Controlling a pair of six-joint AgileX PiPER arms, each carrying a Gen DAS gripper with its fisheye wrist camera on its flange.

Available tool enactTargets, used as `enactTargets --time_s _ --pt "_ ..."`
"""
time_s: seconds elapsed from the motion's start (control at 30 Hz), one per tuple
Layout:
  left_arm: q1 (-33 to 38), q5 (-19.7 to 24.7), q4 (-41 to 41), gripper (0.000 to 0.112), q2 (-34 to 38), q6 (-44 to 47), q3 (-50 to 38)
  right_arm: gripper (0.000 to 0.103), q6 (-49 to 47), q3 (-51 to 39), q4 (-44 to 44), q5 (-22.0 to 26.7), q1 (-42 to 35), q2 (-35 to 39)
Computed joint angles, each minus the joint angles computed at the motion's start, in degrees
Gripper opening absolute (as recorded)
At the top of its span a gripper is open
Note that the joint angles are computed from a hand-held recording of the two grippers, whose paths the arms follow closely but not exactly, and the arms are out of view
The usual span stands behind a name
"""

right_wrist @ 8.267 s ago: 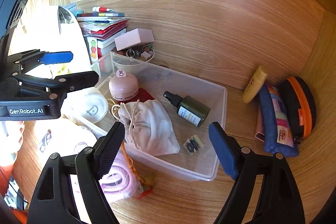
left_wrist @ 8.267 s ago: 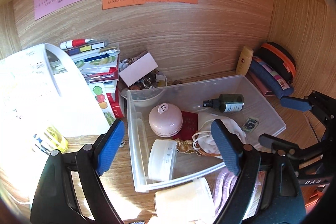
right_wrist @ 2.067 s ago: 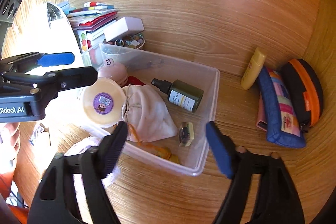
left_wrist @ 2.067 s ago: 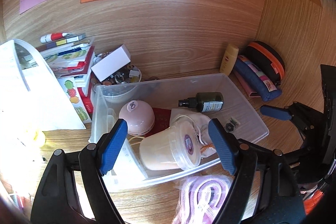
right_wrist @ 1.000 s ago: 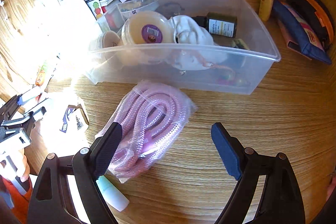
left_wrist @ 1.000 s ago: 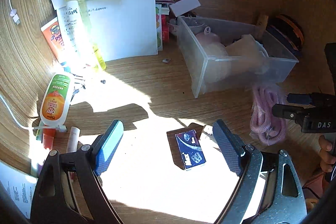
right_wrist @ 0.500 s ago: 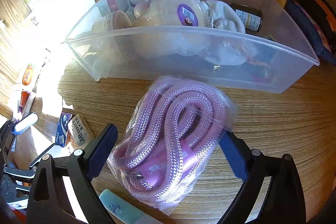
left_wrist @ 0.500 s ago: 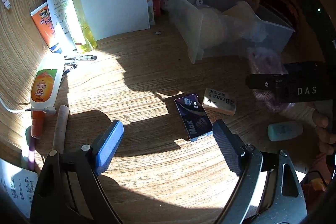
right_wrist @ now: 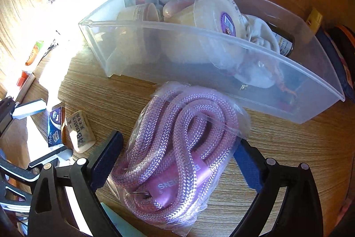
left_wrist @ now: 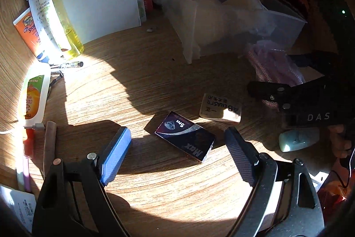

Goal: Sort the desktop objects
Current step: 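Grasp the blue Max card box with the left tool while the right tool grasps the bagged pink rope, then lift the Max box and bagged pink rope over the clear box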

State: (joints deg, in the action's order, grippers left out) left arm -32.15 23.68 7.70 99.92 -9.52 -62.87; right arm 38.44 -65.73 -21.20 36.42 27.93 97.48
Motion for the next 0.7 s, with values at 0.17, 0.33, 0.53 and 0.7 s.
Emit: enactTargets --time_s 0.17,0.33,0.53,0.7 --pt "1.0 -0.6 -1.2 0.052 0.4 0.6 -0.8 0.076 -0.9 3.0 0.2 -2.1 -0.8 -2.3" --pt "0.7 -1.4 1.5 0.052 -0.5 -3.4 0.6 0.066 -2.8 6.3 1.0 -4.4 -1.3 -4.9" --pt "0.2 -1.9 8.6 0.052 -2.9 -12.7 2.2 0.063 -1.8 10.6 -0.6 -6.3 -1.4 -8.6" --pt "-2.2 -1.5 18.6 0.052 -5.3 -23.4 1.9 0.062 3.7 10.6 -4.2 -5.2 1.5 -10.4"
